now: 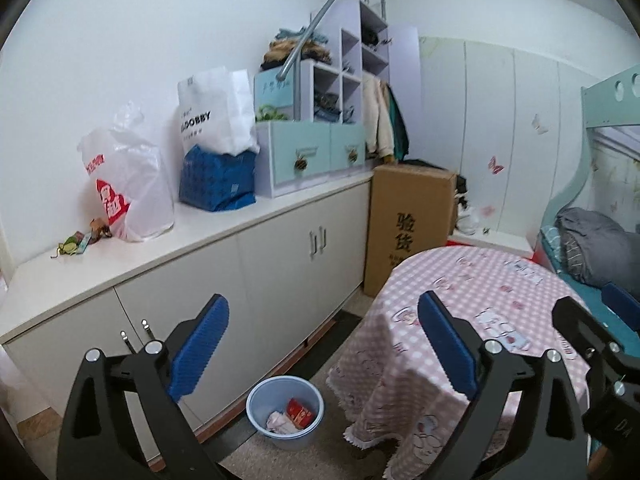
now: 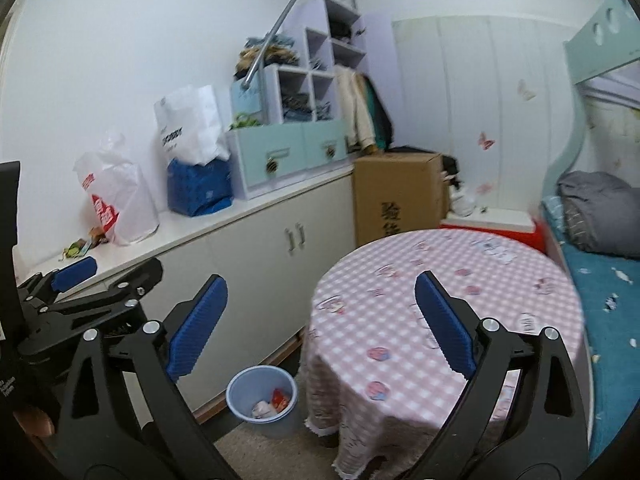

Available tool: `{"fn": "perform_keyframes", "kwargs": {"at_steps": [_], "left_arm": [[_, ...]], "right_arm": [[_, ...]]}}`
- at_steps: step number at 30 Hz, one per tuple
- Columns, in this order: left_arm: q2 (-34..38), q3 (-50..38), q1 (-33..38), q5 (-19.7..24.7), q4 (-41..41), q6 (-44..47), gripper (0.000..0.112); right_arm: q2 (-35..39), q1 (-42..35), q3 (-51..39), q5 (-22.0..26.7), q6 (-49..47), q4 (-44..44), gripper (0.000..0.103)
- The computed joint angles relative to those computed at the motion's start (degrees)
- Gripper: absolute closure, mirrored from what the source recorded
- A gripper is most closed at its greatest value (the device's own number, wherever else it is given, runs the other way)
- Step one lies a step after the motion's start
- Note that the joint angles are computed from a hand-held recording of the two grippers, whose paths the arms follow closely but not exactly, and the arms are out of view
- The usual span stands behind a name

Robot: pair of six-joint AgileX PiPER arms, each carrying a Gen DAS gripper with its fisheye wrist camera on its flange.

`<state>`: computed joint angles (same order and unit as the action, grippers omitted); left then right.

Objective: Collect trash

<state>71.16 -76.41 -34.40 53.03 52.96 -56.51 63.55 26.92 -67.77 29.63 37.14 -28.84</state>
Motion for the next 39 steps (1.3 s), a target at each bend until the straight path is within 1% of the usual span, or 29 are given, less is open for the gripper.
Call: {"fn": "perform_keyframes", "kwargs": {"at_steps": [2,3,6,8,13,19,24,26,27,32,39], "left_arm": [[-0.9,-0.5,-2.9,2.1,1.2,-0.8,0.018],[-1.3,-0.7,-3.5,2.4,1.4,-0.7,0.017],[-2.9,-0.8,-7.5,4.8,4.1,-2.3,0.017],[-4.3,-0.5,-9.7,5.5,5.1,-3.0,0.017],[-6.0,-0.5,-14.0,7.9,7.5,-4.6,0.017],[-7.0,-1.0,-19.5,10.6,10.4,-4.5,0.016],[-7.7,-0.9,-23.6,12.7,13.2,-5.8,0.016],[-8.1,-0.9,-23.7,12.5,13.3,-5.5,0.016],[-8.2,-0.9,-24.2,12.6,13.5,-5.5,0.016],[-8.5,-0.7,-25.8,13.3,14.5,-6.1,0.016],[-8.9,-0.8,-26.6,13.5,14.5,-6.5,0.016]], "right_arm": [[-1.7,0.0,0.0,1.4,0.2,-0.5,0.01],[-3.0,0.1,0.1,2.2,0.2,-0.8,0.01],[-5.7,2.4,0.5,4.9,4.7,-6.8,0.009],[-7.5,3.1,0.6,6.4,4.7,-7.3,0.008],[-10.2,7.4,0.4,10.7,8.5,-12.9,0.008],[-13.3,18.9,0.4,21.3,17.6,-26.8,0.007],[-14.5,25.4,-0.2,27.7,20.6,-32.4,0.007],[-14.9,27.1,-0.4,29.3,21.2,-33.9,0.007],[-15.4,29.3,-0.2,31.2,22.1,-35.4,0.007],[-16.3,33.2,-0.1,35.1,23.2,-38.2,0.007],[-16.5,35.5,-0.2,37.4,23.7,-39.4,0.007]]}}
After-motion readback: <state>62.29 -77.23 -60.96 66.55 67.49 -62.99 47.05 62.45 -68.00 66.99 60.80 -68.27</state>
